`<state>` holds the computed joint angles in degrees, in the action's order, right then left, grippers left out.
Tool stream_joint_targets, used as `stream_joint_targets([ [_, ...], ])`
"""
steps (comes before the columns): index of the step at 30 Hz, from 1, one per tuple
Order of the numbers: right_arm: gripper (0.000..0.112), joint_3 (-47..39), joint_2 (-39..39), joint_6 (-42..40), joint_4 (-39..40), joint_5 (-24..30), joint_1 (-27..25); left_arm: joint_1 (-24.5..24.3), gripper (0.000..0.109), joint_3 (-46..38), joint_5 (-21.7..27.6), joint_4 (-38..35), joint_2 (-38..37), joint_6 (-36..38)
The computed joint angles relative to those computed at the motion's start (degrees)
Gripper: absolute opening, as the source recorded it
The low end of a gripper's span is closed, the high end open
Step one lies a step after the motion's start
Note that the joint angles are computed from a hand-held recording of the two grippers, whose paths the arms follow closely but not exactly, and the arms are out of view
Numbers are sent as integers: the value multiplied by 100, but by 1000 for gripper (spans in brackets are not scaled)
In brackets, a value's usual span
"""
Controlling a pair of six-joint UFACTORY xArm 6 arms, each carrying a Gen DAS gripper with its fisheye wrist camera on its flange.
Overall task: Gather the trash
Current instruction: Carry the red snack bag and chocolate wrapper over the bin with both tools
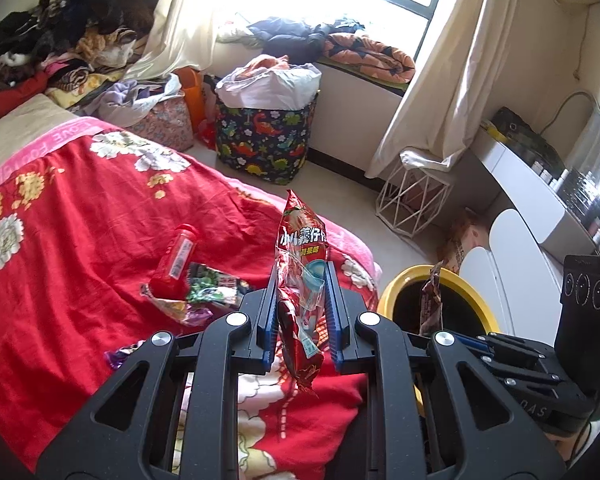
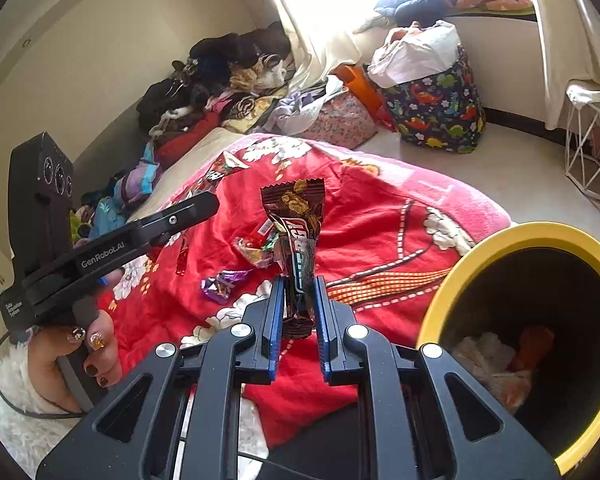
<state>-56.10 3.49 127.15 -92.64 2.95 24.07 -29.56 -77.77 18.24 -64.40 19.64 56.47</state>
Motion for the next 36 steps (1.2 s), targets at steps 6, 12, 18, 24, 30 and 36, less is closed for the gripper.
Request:
stream_joint_targets([
  [6, 14, 319, -330, 402, -273, 166, -77, -102, 14, 44, 18, -136, -44, 168],
  [12, 14, 677, -691, 640, -381, 377, -144, -209, 14, 56, 71, -284, -69, 333],
  [18, 14, 1057, -1071, 698, -328, 601, -246, -349, 14, 41, 124, -372, -57, 459],
  [24, 14, 1497, -1475, 979, -418, 774, -344, -482, 14, 18, 183, -456, -25, 550],
  [30, 14, 1952, -1920, 1114, -384, 923, -436, -611, 14, -26, 245, -466, 11, 588],
  [36, 14, 2272, -2200, 1215, -325, 1017, -514, -756, 14, -43, 285, -477, 18, 667],
])
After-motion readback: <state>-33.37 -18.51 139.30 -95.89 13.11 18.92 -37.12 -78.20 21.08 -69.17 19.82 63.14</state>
